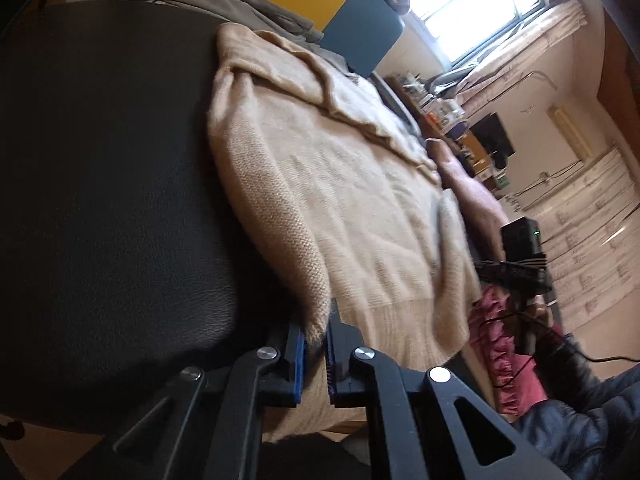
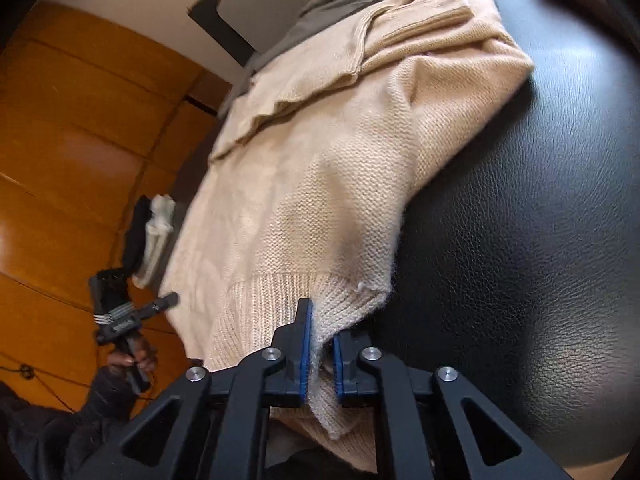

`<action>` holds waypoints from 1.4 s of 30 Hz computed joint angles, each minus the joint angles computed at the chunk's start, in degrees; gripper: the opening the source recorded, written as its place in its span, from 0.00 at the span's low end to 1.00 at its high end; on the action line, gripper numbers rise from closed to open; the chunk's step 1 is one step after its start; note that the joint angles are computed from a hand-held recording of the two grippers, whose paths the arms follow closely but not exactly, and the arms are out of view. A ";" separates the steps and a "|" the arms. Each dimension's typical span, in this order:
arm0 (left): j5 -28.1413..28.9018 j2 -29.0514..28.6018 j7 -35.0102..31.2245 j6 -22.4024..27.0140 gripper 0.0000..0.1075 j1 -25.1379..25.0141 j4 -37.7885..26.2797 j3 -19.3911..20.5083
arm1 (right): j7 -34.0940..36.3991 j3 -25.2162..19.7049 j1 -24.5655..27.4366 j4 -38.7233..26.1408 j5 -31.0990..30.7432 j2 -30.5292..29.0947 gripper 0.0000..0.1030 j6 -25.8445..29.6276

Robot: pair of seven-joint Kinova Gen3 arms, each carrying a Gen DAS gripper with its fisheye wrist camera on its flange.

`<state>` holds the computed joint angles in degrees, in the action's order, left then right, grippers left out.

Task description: Fold clothes

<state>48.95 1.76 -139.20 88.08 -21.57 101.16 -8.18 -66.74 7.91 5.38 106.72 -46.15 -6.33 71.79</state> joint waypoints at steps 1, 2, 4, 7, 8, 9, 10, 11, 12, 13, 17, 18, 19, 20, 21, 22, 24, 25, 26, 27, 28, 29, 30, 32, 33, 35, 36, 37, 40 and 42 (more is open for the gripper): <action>2.12 0.89 -0.27 2.31 0.06 -0.68 -0.56 -0.51 | -1.09 -1.09 0.45 -0.95 0.82 0.12 0.10 0.51; 3.56 1.70 -0.17 3.91 0.06 -1.08 -1.32 -0.70 | -1.25 -1.19 -0.16 -1.67 1.31 -0.02 0.09 1.03; 6.63 3.41 0.11 7.25 0.06 0.52 -2.93 -3.60 | -0.29 -1.03 -0.44 -2.33 0.28 -0.27 0.09 2.40; 11.81 5.89 0.97 11.45 0.06 7.27 -7.11 -11.50 | 2.33 1.37 -0.73 -1.64 -5.78 -1.34 0.09 3.28; 13.26 6.59 1.74 12.12 0.06 9.67 -8.53 -13.68 | 3.21 3.08 -1.76 -1.27 -8.11 -1.75 0.09 3.41; 14.62 7.27 2.62 12.66 0.06 11.12 -9.97 -14.80 | 4.06 3.77 -1.74 -1.18 -10.44 -1.93 0.09 3.65; 15.84 7.93 3.63 12.98 0.06 11.70 -11.51 -14.86 | 5.05 3.58 -0.66 -1.25 -12.73 -1.95 0.09 4.03; 16.69 8.72 4.98 12.83 0.06 11.67 -13.66 -13.86 | 5.92 3.58 0.13 -1.32 -14.96 -1.96 0.09 4.31; 17.26 9.44 6.42 12.37 0.06 10.87 -15.85 -11.86 | 6.45 3.86 0.35 -1.50 -16.97 -1.84 0.09 4.10; 17.12 9.99 7.91 11.12 0.06 9.80 -18.16 -9.20 | 6.97 4.10 0.58 -1.67 -19.02 -1.70 0.09 3.85; 16.33 13.86 13.85 6.24 0.06 5.59 -27.97 1.30 | 8.32 3.53 1.46 -3.01 -25.96 0.99 0.09 -0.45; 15.65 15.26 15.67 4.89 0.06 4.80 -30.63 3.96 | 8.60 3.16 1.68 -3.49 -27.57 1.77 0.09 -1.73; 14.84 16.70 17.44 3.47 0.06 4.18 -33.28 6.49 | 8.74 3.17 1.41 -4.08 -28.96 2.53 0.09 -3.08; 14.16 18.15 19.18 2.09 0.06 4.33 -35.94 7.97 | 8.65 2.13 2.08 -5.06 -29.42 3.56 0.09 -4.61; 13.77 19.81 21.03 0.43 0.06 5.28 -38.59 8.39 | 8.39 1.49 2.22 -6.15 -29.85 4.68 0.09 -6.38; 13.12 21.46 23.08 -0.30 0.06 6.02 -41.25 8.91 | 8.34 1.09 2.58 -7.26 -30.52 6.10 0.09 -7.75; 13.31 25.72 27.29 -2.29 0.06 9.36 -46.56 6.76 | 7.29 -0.15 3.53 -9.97 -31.09 8.91 0.09 -10.66; 14.32 27.83 29.62 -2.85 0.06 11.64 -49.21 4.12 | 5.40 -0.79 3.61 -11.48 -30.08 10.67 0.09 -12.79; 14.41 30.12 31.95 -3.09 0.07 13.37 -51.86 2.13 | 3.07 -1.97 4.12 -13.24 -28.54 12.45 0.09 -14.94; 13.57 32.19 34.28 -3.69 0.06 15.21 -54.52 -0.53 | 0.74 -2.09 3.67 -15.00 -27.05 14.25 0.09 -16.94; 11.80 33.98 36.61 -4.16 0.06 17.17 -57.17 -3.18 | -1.59 -2.05 3.44 -17.01 -25.65 16.25 0.09 -18.08; 9.48 35.66 38.94 -4.33 0.09 19.24 -59.83 -5.83 | -3.92 -2.76 3.99 -18.58 -24.25 18.08 0.09 -18.29; 7.15 37.40 40.91 -4.37 0.10 21.21 -62.48 -8.49 | -6.25 -2.51 3.47 -20.01 -21.92 19.51 0.09 -18.98; 2.49 40.27 42.06 -3.36 0.11 25.03 -67.79 -13.80 | -10.83 -0.82 1.67 -22.88 -17.26 21.94 0.09 -18.31; 0.16 41.49 41.26 -2.08 0.12 26.82 -70.45 -16.45 | -12.82 -0.72 1.36 -24.25 -14.95 23.14 0.09 -18.06; -4.50 42.69 37.86 -1.72 0.13 30.84 -73.24 -21.72 | -14.04 -3.70 2.84 -25.29 -11.23 23.82 0.10 -18.85; -5.92 42.44 36.48 -2.34 0.14 32.54 -73.05 -23.27 | -14.13 -5.61 4.15 -25.30 -10.76 24.13 0.10 -18.92; -7.54 41.90 35.01 -3.52 0.14 33.77 -71.97 -23.77 | -14.94 -6.46 4.40 -25.42 -9.37 24.39 0.10 -19.19; -13.50 40.49 34.29 -7.22 0.15 34.58 -69.25 -19.39 | -16.37 -8.03 4.83 -25.52 -7.74 25.49 0.10 -19.45; -15.31 40.25 34.89 -7.56 0.16 33.34 -69.14 -16.43 | -16.09 -9.46 6.17 -25.15 -7.67 25.31 0.10 -20.06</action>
<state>33.64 42.02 -104.31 80.52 11.76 32.02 -24.61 -82.83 -1.54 11.56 81.57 -53.82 18.98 51.73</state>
